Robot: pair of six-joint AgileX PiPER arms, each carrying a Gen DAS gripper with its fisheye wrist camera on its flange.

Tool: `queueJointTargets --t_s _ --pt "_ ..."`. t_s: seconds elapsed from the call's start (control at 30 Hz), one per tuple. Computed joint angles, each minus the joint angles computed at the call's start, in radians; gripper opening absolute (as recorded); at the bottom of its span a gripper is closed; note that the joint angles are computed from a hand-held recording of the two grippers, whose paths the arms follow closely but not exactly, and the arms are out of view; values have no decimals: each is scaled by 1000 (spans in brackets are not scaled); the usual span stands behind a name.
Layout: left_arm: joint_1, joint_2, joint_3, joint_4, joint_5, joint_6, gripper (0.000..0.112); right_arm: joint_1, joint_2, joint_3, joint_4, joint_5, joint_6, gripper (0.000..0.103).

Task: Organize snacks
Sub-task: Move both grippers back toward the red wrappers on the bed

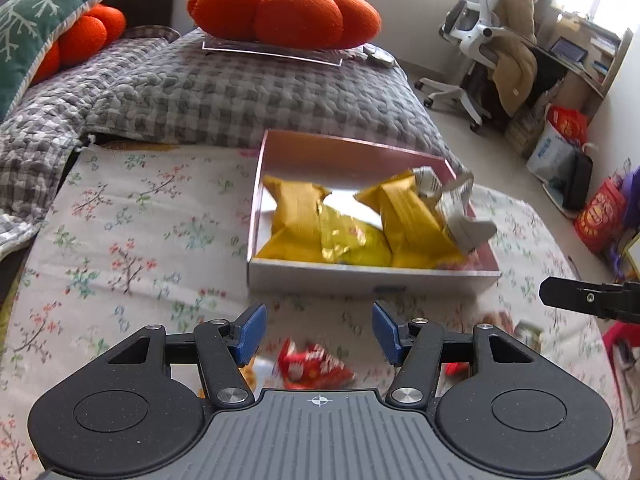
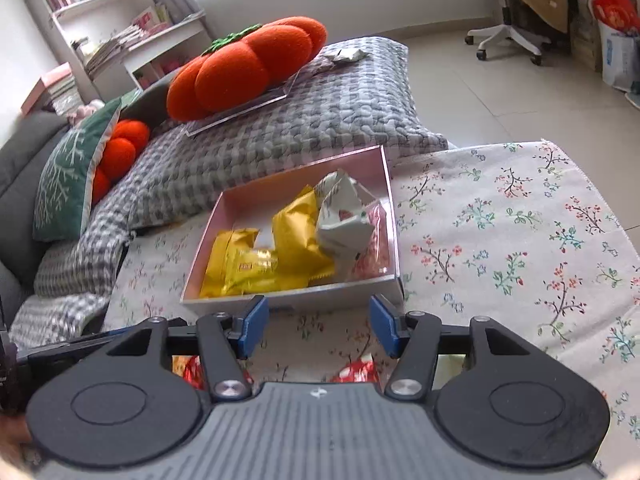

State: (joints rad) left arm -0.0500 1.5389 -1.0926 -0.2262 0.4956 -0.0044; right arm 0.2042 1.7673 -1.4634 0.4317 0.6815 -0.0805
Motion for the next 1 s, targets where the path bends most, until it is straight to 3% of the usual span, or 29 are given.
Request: queueJointTargets --t_s 0.3,0.47,1.0 --pt "-3 -33 78 -55 -17 75 57 50 -93 138 -64 -40 -6 54" --pt "-9 6 72 -95 -13 122 57 54 -61 129 -85 -24 0 54" --pt "-88 119 20 197 -39 -87 57 80 -6 121 -212 -21 18 53"
